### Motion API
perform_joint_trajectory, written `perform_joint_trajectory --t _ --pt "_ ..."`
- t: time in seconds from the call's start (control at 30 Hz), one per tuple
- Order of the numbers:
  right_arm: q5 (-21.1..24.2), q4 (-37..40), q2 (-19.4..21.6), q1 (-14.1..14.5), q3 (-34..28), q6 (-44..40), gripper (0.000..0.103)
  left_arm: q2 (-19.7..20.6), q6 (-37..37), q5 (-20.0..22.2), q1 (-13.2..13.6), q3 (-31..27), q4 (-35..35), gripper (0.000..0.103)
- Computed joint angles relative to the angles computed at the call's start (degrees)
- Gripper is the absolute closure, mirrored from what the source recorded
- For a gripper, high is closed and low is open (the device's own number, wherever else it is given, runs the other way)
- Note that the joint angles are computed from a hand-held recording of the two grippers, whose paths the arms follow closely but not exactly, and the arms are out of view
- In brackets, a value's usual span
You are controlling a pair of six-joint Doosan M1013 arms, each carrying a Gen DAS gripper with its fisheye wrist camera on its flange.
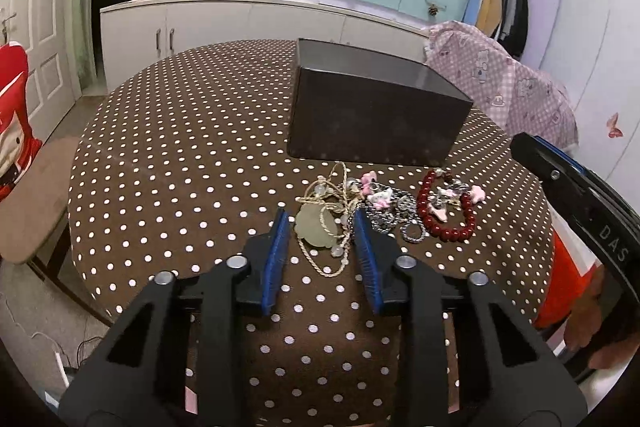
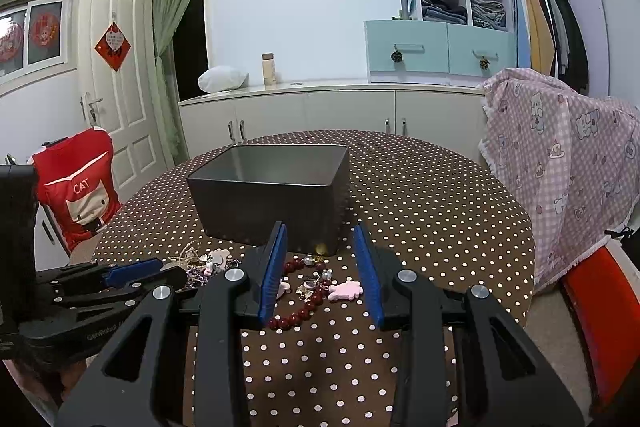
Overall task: Organize jewelry
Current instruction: 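Move both tools back to the jewelry pile beside the box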
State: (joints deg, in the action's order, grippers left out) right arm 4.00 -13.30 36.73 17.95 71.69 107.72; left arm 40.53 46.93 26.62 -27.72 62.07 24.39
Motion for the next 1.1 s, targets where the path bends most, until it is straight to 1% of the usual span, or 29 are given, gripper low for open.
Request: perform_joint_trajectory --t 0.07,0.13,0.27,0.33,0.47,0.57,0.63,0.77,0.8,0.9,0.93,0.97,1.0,1.03,1.1 --pt "0.17 0.83 0.11 0.05 -0.11 -0.68 0.07 0.11 -1.67 0.62 0.0 -0.18 1.4 0.081" --pt "0.58 2.55 0.26 0.07 -0.32 -2.28 0.07 0.29 -3.52 1.24 0.03 -0.52 2.24 0.084" --pt "0.79 1.01 0.33 0.09 -0.45 -0.97 0.07 0.25 -5.58 0.42 0.24 -0.22 3.84 0.087" --pt "0.79 -0.26 0.31 0.06 -0.48 0.36 0.07 0.13 -7.83 -0.08 0.23 0.11 5.37 0.089" --pt "1.07 3.35 0.36 -0.03 -0.65 -2.76 0.07 -0.36 -8.46 -1.54 0.51 0.99 4.27 0.092" --pt "1.49 4.43 0.48 0.01 -0.9 -3.82 0.07 -1.09 -10.22 -3.3 0.75 2.23 5.67 0.093" --pt "1.88 7.37 0.6 0.01 -1.13 -6.8 0.07 -1.46 -11.48 -3.87 0.8 2.82 7.42 0.093" --pt "2.33 6.4 0.78 0.05 -1.46 -6.0 0.07 -1.85 -14.39 -3.58 0.61 3.37 11.72 0.093" --pt "2.47 7.61 0.83 -0.03 -1.57 -7.04 0.07 -1.84 -14.65 -2.83 0.52 3.3 12.52 0.092" --pt "3.08 5.6 1.0 -0.08 -1.87 -4.65 0.07 -1.5 -9.55 -2.1 0.75 2.49 8.02 0.092" --pt "3.32 4.42 1.05 -0.02 -1.95 -3.36 0.07 -1.12 -6.64 -1.3 0.83 1.76 5.48 0.086" --pt "3.69 3.55 1.13 -0.02 -2.11 -2.41 0.07 -0.68 -4.02 -0.07 0.89 0.93 3.18 0.061" --pt "4.14 1.95 1.22 -0.05 -2.28 -0.74 0.07 -0.39 -2.9 0.91 0.93 0.38 2.02 0.04" --pt "4.44 0.34 1.27 -0.05 -2.39 0.99 0.07 -0.38 -1.71 0.16 1.06 0.52 0.44 0.03" --pt "4.75 -0.93 1.3 -0.15 -2.41 2.62 0.07 -0.76 -1.7 -1.72 1.23 1.29 -0.18 0.03"
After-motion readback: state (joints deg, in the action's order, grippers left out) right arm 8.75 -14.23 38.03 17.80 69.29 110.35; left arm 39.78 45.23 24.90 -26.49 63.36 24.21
